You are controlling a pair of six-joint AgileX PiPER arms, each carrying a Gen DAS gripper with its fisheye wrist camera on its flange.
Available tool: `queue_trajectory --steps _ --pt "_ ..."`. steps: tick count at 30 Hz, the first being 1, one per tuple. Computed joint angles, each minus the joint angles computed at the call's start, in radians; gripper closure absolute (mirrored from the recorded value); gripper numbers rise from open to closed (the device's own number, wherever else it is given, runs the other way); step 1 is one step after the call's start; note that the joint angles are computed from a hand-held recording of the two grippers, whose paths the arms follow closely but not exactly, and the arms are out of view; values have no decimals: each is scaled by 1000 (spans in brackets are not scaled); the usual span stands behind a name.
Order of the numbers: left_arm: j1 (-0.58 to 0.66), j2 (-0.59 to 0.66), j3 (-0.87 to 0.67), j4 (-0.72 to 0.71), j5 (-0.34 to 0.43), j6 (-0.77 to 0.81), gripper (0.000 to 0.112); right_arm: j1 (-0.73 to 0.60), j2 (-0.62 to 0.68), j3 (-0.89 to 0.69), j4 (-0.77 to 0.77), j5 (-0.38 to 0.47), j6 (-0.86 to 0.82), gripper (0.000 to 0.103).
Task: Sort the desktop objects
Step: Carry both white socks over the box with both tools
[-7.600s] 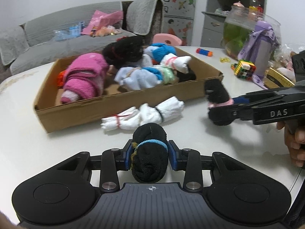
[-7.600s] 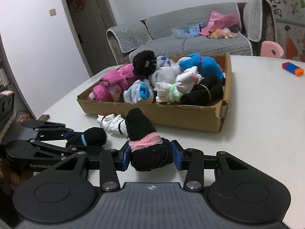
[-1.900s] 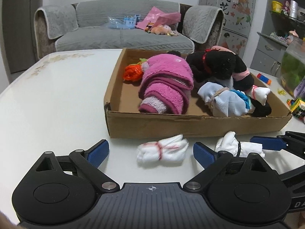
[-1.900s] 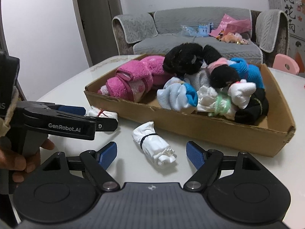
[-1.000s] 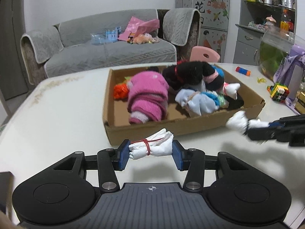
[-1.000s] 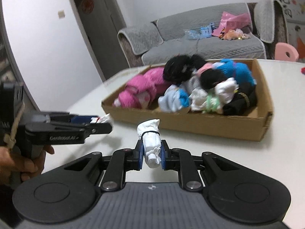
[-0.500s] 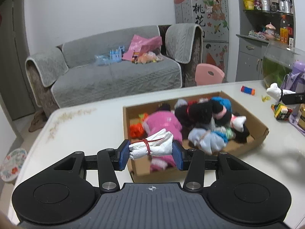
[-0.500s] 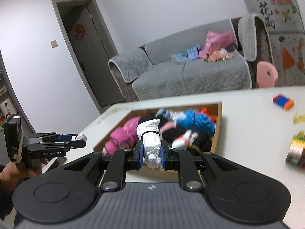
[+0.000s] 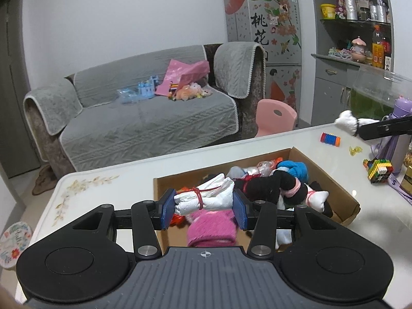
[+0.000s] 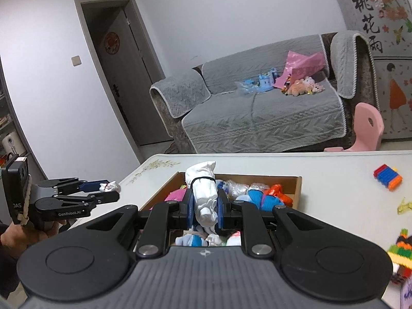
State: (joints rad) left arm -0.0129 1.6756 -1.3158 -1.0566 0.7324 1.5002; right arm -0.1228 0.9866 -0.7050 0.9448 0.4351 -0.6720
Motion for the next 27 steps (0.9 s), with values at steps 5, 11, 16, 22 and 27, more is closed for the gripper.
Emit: queue_trajectory --steps 5,11,16,22,27 --pt "-65 49 -30 39 -31 -47 59 8 73 -31 8 -4 -16 87" --pt "-105 111 -70 79 -27 -112 59 -8 140 -53 15 7 -43 87" --pt "-112 133 -73 81 6 -97 59 -2 149 -44 -7 3 -23 87" --pt "-128 153 -64 78 12 -89 59 -4 165 -23 -30 -14 2 87" --pt "-146 168 -52 76 7 -96 59 6 169 -7 -75 -36 44 87"
